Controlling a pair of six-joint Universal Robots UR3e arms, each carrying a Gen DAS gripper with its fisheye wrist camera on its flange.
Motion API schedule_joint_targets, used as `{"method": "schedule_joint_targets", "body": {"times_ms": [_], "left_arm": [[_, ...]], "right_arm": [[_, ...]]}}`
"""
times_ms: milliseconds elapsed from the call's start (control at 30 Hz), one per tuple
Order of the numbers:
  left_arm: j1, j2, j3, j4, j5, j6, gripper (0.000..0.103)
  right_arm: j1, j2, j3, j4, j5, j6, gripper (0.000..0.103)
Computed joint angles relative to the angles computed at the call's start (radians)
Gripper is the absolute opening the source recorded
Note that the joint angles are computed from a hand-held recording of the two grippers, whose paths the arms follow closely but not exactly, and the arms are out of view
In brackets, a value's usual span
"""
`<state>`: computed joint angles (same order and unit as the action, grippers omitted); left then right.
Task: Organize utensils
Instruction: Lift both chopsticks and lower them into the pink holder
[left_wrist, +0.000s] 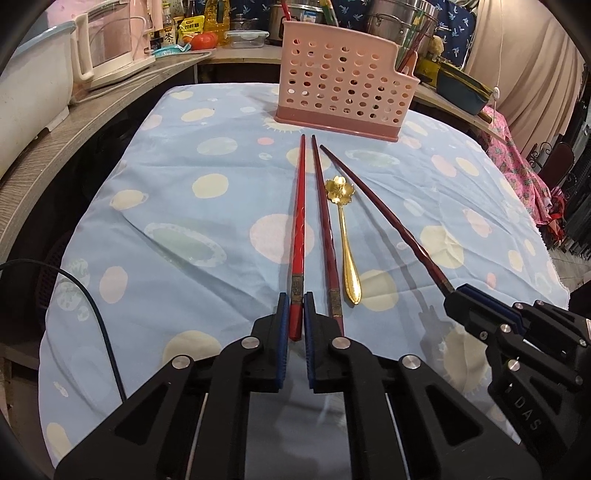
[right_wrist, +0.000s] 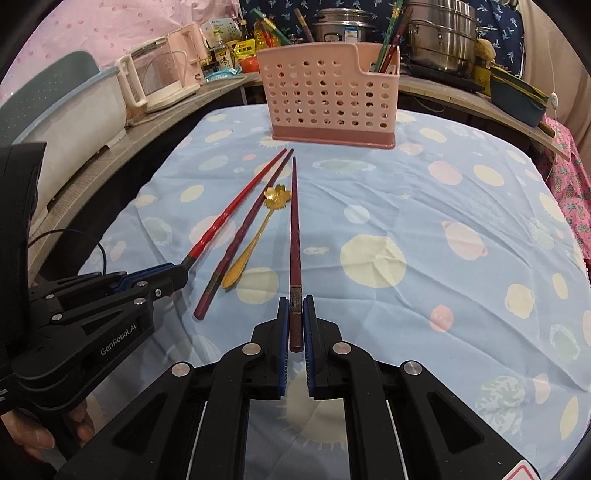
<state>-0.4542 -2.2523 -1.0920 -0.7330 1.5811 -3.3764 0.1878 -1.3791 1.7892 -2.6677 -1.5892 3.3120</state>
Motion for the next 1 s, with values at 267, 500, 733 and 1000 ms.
{"method": "schedule_joint_targets", "body": {"times_ms": [267, 500, 733, 1000], "left_arm": [[0.0, 0.049, -0.003, 0.002, 0.001, -0.004, 0.007], [0.011, 0.088, 0.008, 0.011, -0.009, -0.004, 0.007], [0.032, 0.114, 0.072, -0.003, -0.021, 0.002, 0.007], [0.046, 0.057, 0.286, -0.075, -0.015, 0.024, 0.007]], "right_arm": [[-0.019, -0.075, -0.013, -0.003, 0.008, 0.01, 0.007], [-0.054, -0.144, -0.04, 0.002, 0.022, 0.016, 0.007], [-0.097, -0.181, -0.099, 0.016, 0.036, 0.013, 0.007], [-0.131, -0.163, -0.209, 0.018, 0.044, 0.001, 0.007]]}}
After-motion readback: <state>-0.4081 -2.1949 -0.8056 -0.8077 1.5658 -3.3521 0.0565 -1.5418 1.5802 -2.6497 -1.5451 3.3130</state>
